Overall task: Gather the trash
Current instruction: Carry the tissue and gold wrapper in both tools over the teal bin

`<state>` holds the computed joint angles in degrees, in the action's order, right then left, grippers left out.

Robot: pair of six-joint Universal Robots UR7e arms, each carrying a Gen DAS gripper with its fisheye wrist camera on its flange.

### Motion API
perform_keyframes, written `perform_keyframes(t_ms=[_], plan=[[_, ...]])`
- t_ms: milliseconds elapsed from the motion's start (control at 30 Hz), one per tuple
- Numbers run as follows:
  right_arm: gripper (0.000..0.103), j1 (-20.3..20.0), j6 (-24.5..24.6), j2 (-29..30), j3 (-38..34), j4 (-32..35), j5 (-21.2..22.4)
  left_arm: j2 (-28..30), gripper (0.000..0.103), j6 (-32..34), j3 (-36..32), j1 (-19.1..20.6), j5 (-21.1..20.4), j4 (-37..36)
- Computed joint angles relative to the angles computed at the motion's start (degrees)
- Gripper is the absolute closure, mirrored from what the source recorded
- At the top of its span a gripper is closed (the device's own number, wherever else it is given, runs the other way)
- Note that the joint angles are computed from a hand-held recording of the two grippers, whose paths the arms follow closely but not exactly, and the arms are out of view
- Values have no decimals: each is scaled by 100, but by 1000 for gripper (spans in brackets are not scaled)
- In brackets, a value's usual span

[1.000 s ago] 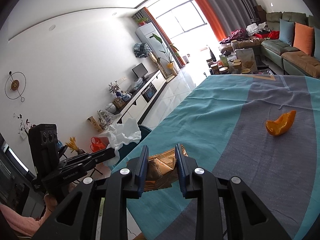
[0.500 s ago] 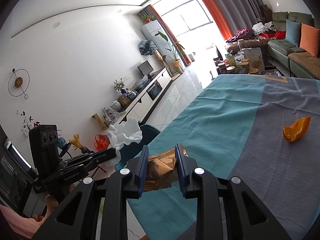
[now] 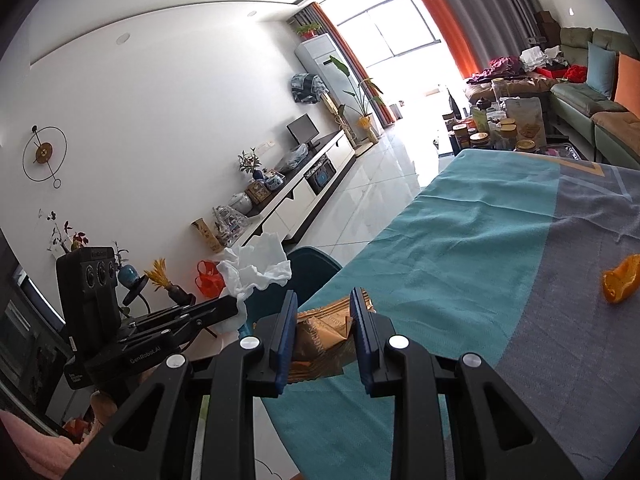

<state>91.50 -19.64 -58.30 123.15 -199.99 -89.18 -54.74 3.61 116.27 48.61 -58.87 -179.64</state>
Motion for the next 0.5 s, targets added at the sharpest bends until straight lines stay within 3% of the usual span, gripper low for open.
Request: perform_keyframes(t_ms=[500], plan=[[78, 145, -7, 226, -321, 266, -20, -132, 95, -46, 45, 71, 195, -62]])
